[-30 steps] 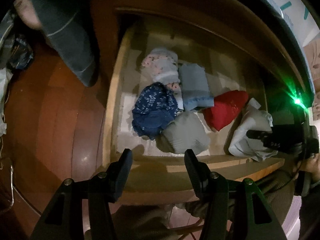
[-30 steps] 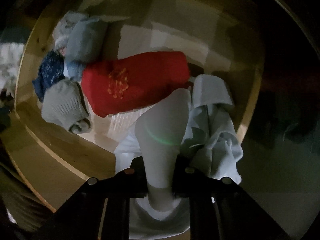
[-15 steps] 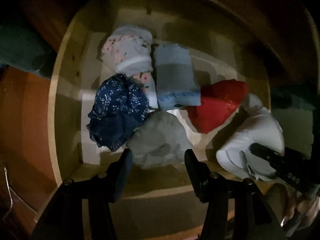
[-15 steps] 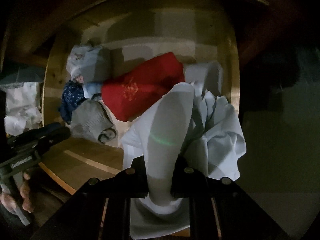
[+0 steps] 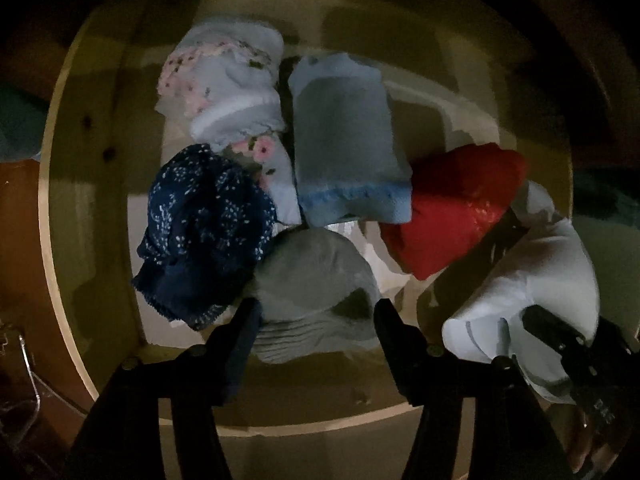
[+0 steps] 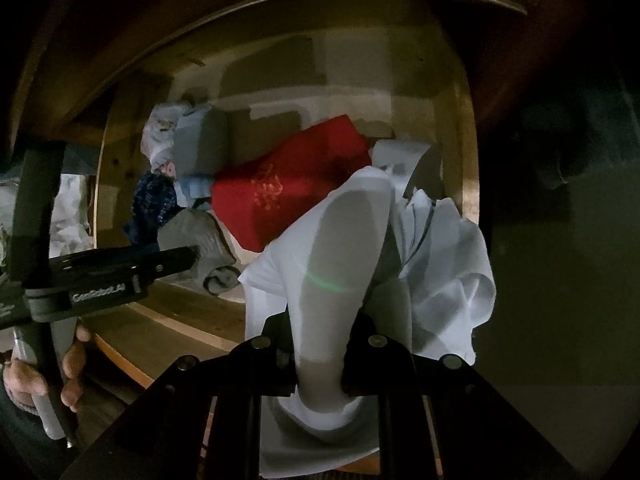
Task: Take underwear out of drawer
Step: 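Grasp the grey knit underwear with the left tool while the right tool holds the white underwear, then lift the grey knit underwear and carry it over the box with the left tool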
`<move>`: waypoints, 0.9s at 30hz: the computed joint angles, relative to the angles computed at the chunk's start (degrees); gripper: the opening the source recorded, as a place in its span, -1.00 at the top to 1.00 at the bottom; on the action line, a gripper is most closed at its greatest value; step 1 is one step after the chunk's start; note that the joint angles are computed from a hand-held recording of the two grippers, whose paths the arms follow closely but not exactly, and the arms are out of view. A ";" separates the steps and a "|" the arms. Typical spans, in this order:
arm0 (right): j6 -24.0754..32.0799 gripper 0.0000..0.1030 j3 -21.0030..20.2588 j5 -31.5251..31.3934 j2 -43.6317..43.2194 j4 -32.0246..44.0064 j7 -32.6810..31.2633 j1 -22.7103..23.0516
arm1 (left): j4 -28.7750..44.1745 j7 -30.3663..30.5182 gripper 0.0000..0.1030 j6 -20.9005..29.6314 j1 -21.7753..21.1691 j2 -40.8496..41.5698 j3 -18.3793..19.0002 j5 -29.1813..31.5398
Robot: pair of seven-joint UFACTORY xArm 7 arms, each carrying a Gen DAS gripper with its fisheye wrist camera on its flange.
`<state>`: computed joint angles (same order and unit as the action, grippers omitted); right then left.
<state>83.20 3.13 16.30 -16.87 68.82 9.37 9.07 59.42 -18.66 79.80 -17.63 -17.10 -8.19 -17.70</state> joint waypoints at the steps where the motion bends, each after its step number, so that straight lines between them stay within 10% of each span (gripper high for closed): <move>1: -0.21 0.74 -0.11 0.34 -0.02 -0.11 0.02 -0.02 | 0.39 -0.36 -0.22 0.05 -0.02 0.63 -0.33 0.71; 17: 0.72 0.73 0.05 -0.02 -0.07 0.23 -0.45 -0.03 | 8.97 -3.34 -0.48 5.76 -1.90 11.50 -1.85 5.73; 27: 1.29 0.72 0.65 -1.49 0.81 0.90 -0.52 0.45 | 5.69 -2.24 0.23 4.07 -2.09 6.82 -1.90 7.22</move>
